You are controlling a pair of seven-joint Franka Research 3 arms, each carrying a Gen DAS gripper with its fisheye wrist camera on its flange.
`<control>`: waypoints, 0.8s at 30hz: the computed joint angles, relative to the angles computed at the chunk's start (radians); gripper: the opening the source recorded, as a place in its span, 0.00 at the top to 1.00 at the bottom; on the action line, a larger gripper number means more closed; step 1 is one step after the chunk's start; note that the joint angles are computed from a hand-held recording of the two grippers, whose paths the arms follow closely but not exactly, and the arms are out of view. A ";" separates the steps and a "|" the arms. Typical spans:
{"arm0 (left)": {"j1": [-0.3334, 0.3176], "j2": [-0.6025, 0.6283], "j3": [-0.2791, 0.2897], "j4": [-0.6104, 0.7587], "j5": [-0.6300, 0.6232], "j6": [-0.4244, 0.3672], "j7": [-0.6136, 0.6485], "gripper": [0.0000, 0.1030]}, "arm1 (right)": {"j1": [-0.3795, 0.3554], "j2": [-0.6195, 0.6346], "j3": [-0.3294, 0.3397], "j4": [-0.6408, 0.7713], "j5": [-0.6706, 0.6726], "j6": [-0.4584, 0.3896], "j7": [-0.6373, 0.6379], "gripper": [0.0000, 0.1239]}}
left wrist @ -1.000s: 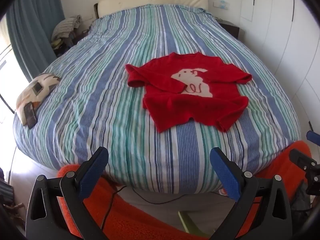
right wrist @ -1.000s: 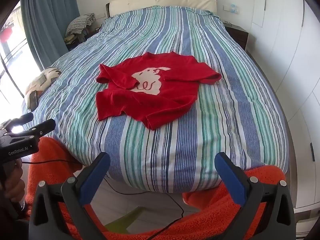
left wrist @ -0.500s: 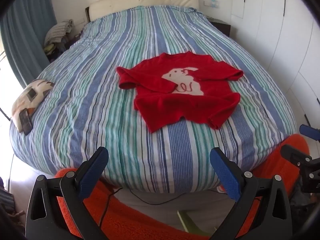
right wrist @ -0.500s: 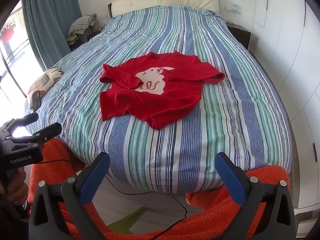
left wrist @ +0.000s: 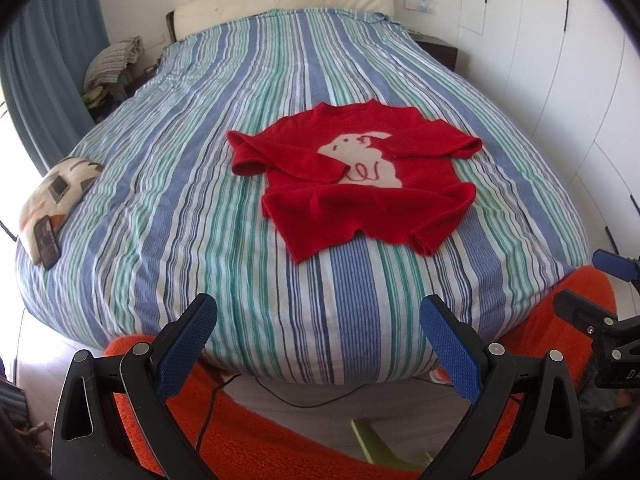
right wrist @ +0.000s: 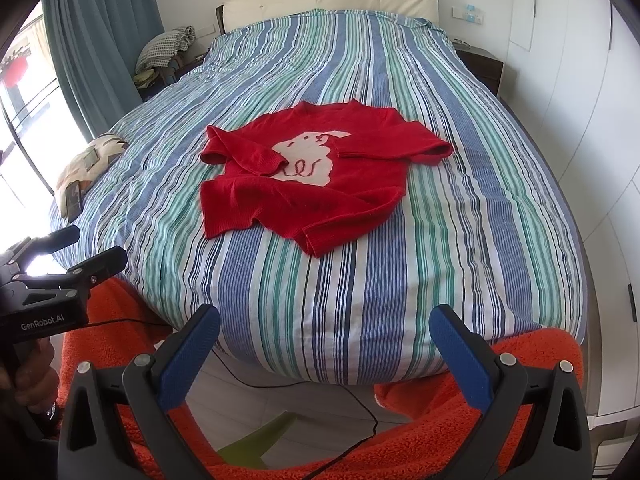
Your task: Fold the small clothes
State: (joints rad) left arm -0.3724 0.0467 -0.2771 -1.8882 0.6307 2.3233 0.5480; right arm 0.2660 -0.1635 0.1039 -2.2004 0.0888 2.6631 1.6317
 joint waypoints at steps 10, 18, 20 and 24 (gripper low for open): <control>-0.004 0.001 -0.001 0.004 -0.006 -0.005 -0.001 0.01 | 0.004 0.002 0.002 0.000 0.005 -0.001 -0.002 0.17; -0.006 0.007 -0.001 0.011 0.001 -0.008 -0.007 0.01 | 0.014 0.006 0.002 0.004 0.019 -0.004 -0.021 0.17; -0.008 0.009 -0.001 0.014 0.003 -0.009 -0.009 0.01 | 0.016 0.010 0.000 0.007 0.025 -0.006 -0.028 0.17; -0.003 -0.002 0.001 -0.001 -0.005 -0.001 0.001 0.01 | 0.018 0.014 -0.001 0.011 0.032 -0.010 -0.035 0.17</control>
